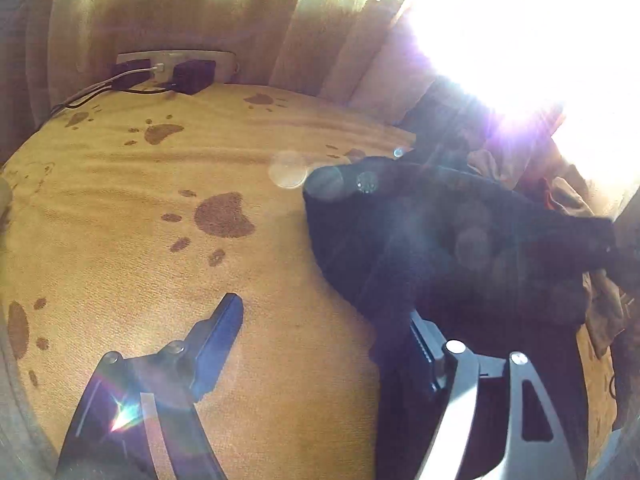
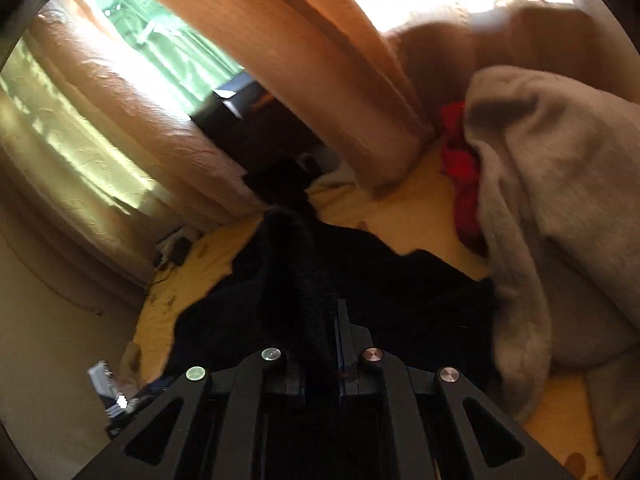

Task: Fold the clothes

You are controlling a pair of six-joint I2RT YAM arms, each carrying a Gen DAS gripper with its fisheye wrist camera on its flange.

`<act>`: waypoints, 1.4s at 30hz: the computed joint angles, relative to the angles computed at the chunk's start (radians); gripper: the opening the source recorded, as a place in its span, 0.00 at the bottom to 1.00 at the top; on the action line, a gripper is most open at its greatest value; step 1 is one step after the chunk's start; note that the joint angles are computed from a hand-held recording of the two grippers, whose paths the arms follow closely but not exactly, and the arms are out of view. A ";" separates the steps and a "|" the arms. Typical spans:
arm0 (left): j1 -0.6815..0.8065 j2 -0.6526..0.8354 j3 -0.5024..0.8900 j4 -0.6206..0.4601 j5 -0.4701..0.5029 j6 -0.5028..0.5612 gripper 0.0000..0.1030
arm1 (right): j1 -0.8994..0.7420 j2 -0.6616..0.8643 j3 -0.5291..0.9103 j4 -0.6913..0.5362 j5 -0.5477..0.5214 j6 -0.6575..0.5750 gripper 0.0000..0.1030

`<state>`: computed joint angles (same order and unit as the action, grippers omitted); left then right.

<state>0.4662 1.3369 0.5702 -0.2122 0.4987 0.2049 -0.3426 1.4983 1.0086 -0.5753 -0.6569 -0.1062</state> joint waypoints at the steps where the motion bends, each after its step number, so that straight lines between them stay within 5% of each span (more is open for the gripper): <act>1: 0.010 0.001 0.000 0.000 -0.001 0.004 0.76 | -0.007 0.021 -0.013 0.023 0.059 -0.019 0.10; 7: 0.058 0.020 0.005 0.007 -0.008 0.029 0.77 | -0.037 -0.049 -0.140 0.250 0.295 -0.072 0.19; 11: 0.054 0.023 0.018 0.009 -0.027 0.007 0.78 | -0.044 -0.167 -0.226 0.316 0.240 -0.144 0.73; 12: 0.053 0.020 0.018 0.008 -0.030 0.003 0.78 | -0.042 -0.200 -0.250 0.330 0.220 -0.166 0.75; 15: 0.052 0.014 0.012 0.012 -0.037 0.001 0.78 | -0.020 -0.232 -0.274 0.307 0.177 -0.244 0.75; 20: 0.051 0.013 0.006 0.021 -0.037 -0.006 0.78 | -0.037 -0.079 -0.204 0.235 0.110 -0.181 0.75; 22: 0.042 0.007 0.002 0.021 -0.046 -0.007 0.78 | -0.027 -0.043 -0.196 0.255 0.139 -0.180 0.68; 24: 0.040 0.007 0.003 0.021 -0.047 -0.010 0.79 | -0.019 -0.019 -0.189 0.272 0.150 -0.182 0.38; 26: 0.041 0.007 0.004 0.018 -0.042 -0.012 0.79 | -0.017 -0.016 -0.188 0.281 0.154 -0.196 0.23; 29: 0.054 0.015 0.013 0.004 -0.021 -0.005 0.79 | -0.054 -0.037 -0.184 0.244 0.101 -0.229 0.19; 33: 0.048 0.024 0.017 0.012 -0.026 -0.016 0.79 | -0.126 -0.095 -0.204 0.189 0.010 -0.262 0.18; 40: 0.067 0.011 0.027 -0.045 -0.018 0.024 0.81 | -0.044 -0.110 -0.264 0.278 0.207 -0.294 0.25; 42: 0.100 -0.008 0.040 -0.102 0.020 0.027 0.81 | -0.015 -0.191 -0.321 0.353 0.266 -0.271 0.55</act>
